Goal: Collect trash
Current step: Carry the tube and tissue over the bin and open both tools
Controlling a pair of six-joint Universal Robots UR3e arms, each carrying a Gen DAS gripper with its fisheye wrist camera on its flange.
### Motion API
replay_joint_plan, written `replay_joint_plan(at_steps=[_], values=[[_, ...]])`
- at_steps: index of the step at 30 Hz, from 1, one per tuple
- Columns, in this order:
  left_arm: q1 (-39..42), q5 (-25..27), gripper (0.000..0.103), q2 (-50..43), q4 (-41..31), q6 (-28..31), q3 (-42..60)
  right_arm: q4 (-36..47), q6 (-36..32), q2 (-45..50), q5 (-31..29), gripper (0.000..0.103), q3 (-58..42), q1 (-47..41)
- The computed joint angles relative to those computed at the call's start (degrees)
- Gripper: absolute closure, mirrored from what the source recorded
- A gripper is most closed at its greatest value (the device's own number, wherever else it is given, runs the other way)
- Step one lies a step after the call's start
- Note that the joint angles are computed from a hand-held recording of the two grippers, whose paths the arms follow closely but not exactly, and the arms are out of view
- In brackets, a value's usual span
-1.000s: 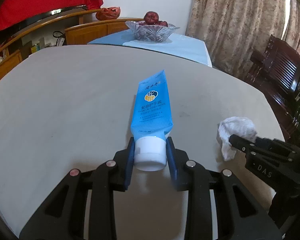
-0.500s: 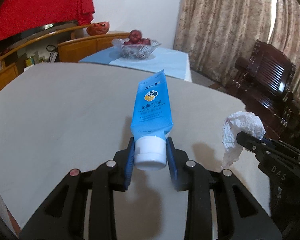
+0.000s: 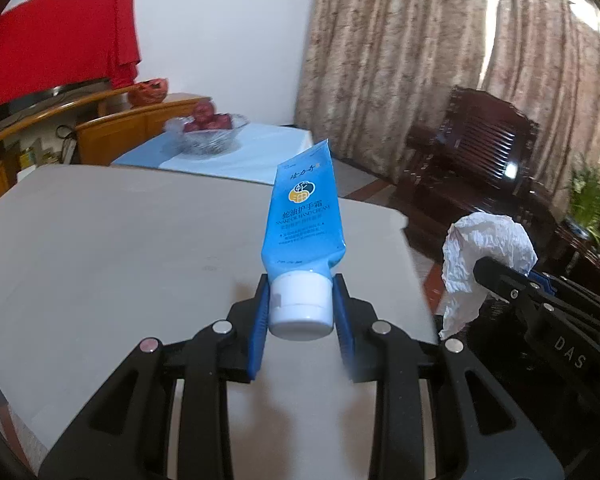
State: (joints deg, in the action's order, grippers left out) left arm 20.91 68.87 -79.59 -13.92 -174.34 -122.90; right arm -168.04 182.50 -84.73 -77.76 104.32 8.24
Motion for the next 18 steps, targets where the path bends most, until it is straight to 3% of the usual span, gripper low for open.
replay_joint_plan(at_steps=[7,18], values=[[-8.7,2.9,0.074,2.7,-0.3,-1.7,-0.4,1.0,-2.4,-12.3,3.5,0.084,9.9,-7.4],[-20.8,7.3,0.074,-1.1,1.9,-4.4,1.8,8.2,-8.0,-30.7,11.5,0.084,21.9,-23.4]])
